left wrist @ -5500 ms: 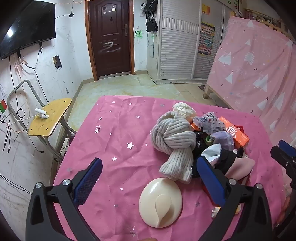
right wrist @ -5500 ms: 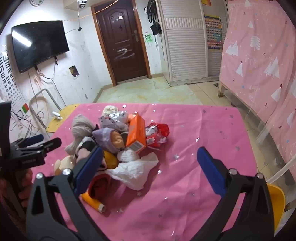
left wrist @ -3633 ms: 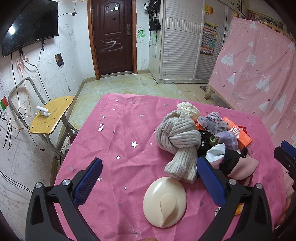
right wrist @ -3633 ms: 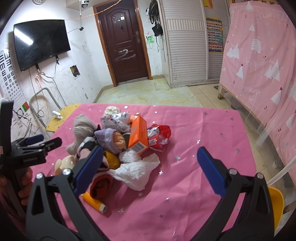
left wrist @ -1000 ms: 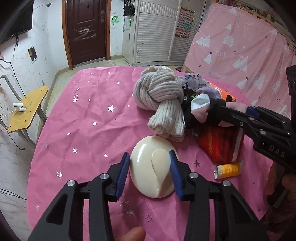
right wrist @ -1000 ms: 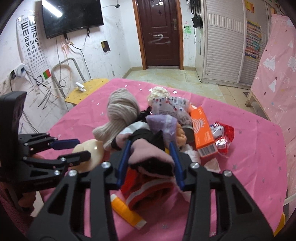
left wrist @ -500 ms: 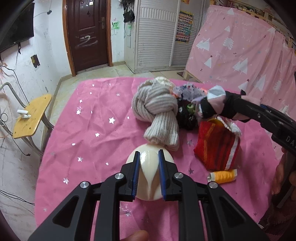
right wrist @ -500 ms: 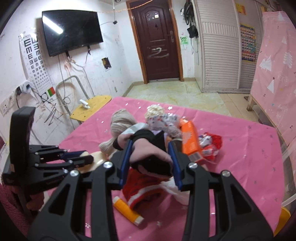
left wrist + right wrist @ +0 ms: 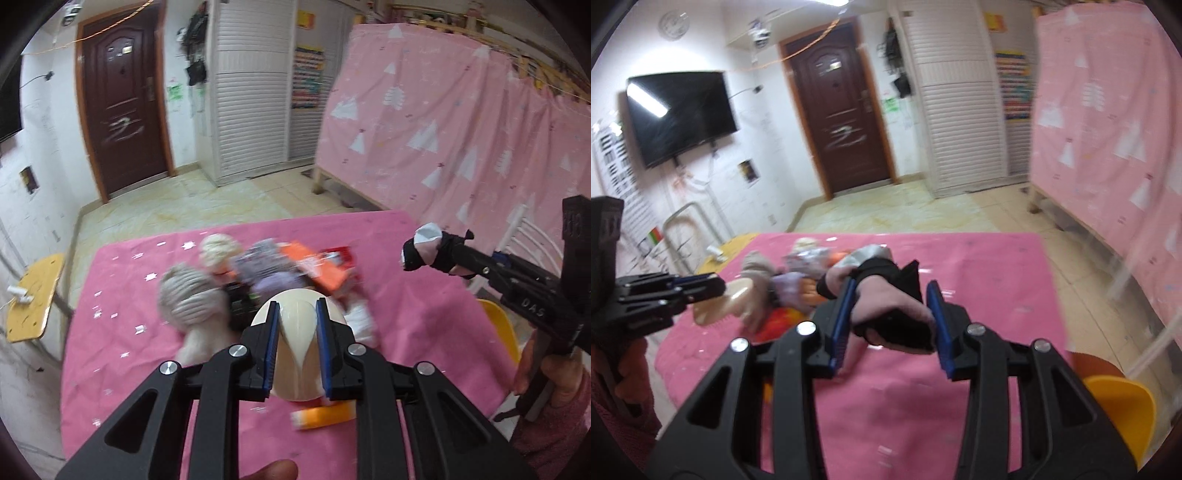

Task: Collect trash
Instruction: 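Carry both held items over the yellow bin and open both tools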

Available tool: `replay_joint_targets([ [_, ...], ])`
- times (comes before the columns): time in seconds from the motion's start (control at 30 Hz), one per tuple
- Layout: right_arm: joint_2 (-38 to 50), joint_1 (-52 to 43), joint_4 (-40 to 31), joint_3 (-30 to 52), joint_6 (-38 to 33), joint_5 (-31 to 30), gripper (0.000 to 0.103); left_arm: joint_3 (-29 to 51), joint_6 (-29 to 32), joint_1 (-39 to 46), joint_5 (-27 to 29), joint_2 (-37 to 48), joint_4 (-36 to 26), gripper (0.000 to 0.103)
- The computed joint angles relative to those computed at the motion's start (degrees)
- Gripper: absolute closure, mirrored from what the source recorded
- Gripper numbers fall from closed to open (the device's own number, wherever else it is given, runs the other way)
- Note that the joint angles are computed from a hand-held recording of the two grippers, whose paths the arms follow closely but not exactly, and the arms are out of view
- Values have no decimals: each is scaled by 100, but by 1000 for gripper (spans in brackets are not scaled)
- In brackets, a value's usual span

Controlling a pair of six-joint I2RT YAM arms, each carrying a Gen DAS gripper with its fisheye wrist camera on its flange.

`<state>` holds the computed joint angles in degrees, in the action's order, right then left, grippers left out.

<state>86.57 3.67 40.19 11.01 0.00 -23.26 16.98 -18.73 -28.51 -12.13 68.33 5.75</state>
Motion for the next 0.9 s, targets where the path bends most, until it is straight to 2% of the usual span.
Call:
replay_joint_targets([
  [0.2,6,-2060,-359,-148,-846,-684,65,872,-264,-1066,80,1157,373,92],
  [0.4,1017,-3731,-187,61,-1647,-1111,65,1782,-389,-1901,140,2282,596,92],
  [0.67,2029,-4648,20,444,-2106,-1058,63,2964,-431,-2648,274,3407,509,92],
  [0.8,2335,-5005,-61,652,-2257,-1233,45,3594,-454,-2839,474,4022,408,92],
  [0.9,2429,-5203,-28,722,-2233,-1348,42,4071,-460,-2849,752,4520,333,92],
])
